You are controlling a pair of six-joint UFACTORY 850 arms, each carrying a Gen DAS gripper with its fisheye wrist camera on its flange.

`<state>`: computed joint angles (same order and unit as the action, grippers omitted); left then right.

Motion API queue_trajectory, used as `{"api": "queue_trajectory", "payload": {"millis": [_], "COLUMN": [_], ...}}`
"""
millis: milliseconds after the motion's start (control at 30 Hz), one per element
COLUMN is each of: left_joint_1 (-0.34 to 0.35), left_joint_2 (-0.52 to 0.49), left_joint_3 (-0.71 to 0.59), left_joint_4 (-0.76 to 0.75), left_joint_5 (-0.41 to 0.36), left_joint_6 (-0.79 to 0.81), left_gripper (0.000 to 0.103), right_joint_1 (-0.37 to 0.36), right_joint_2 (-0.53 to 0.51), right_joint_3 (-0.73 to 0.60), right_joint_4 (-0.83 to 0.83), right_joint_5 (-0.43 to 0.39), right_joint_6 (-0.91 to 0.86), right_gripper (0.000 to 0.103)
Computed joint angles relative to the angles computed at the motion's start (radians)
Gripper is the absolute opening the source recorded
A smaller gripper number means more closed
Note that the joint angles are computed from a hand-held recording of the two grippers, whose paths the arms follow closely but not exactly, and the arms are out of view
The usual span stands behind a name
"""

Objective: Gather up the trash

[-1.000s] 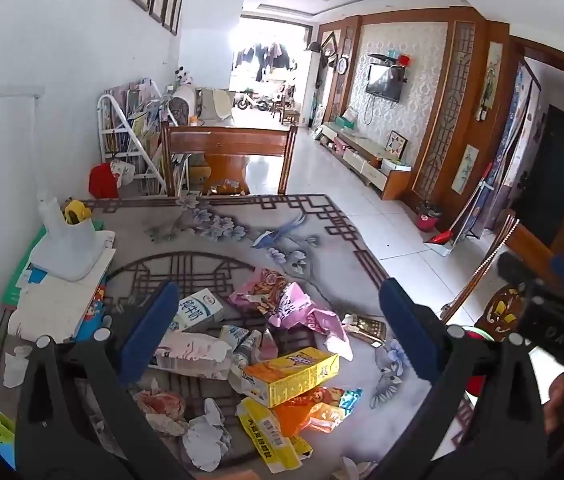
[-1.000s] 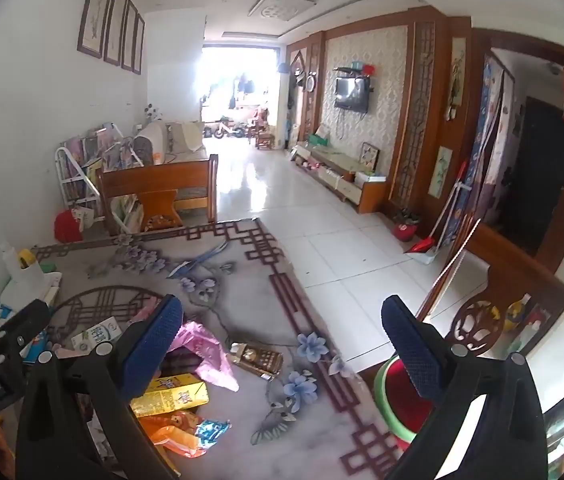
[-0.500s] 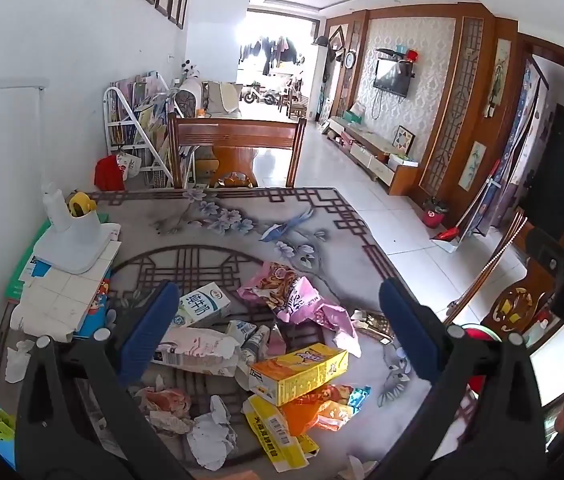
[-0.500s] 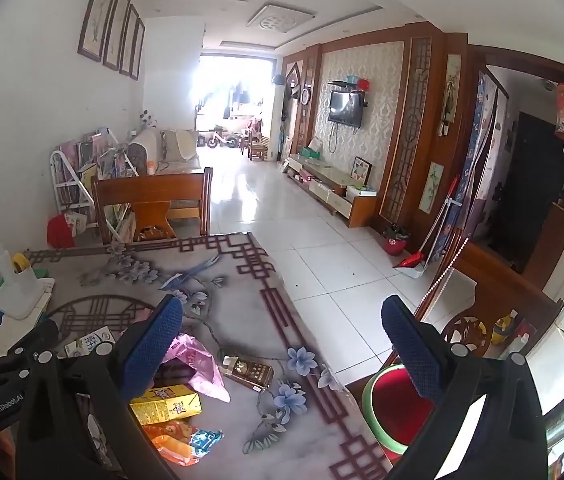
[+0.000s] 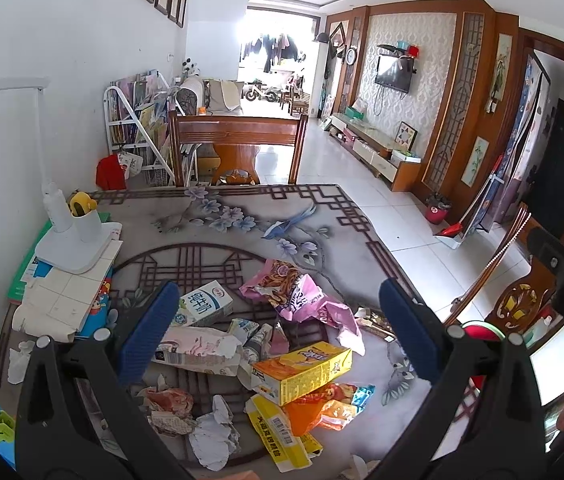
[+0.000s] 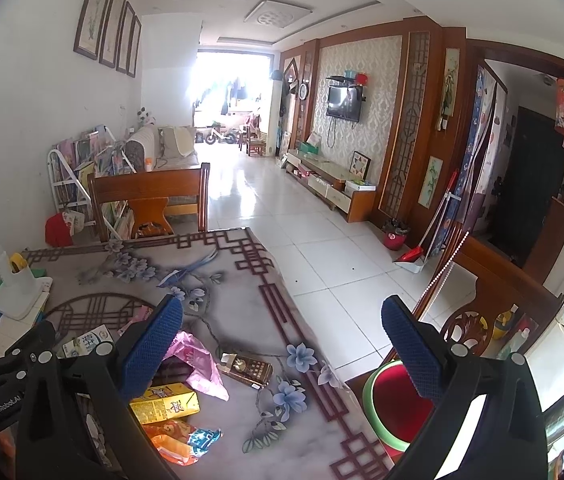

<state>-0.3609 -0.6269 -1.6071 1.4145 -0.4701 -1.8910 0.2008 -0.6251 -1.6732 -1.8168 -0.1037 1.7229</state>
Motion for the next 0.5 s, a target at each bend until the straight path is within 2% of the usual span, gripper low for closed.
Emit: {"api": "queue_trajectory", "payload": {"millis": [200, 333, 500], "left_joint_1": [0.006, 0.009, 0.006], "left_joint_2": [0.007, 0.01, 0.006], "left_joint_3": [0.012, 0.014, 0.0], "left_joint_4": [0.006, -0.012, -0.041], "left_joint_5": [-0.003, -0.007, -0.016], "left_joint_6": [-0.004, 0.014, 0.046], "left_gripper": [0.098, 0.098, 0.098], "right_joint_1": [-0.006, -0.006, -0.01], "right_joint_2": [-0.01, -0.012, -0.023], "right_joint_3": [-0.013, -0.014, -0.028], "right_joint_4": [0.152, 0.157, 0.313], "right_joint_5": [0.012, 0.013, 0.016], "right_joint_6": [-0.143, -0.15, -0.304], "right_gripper": [0.096, 0.096, 0.096]}}
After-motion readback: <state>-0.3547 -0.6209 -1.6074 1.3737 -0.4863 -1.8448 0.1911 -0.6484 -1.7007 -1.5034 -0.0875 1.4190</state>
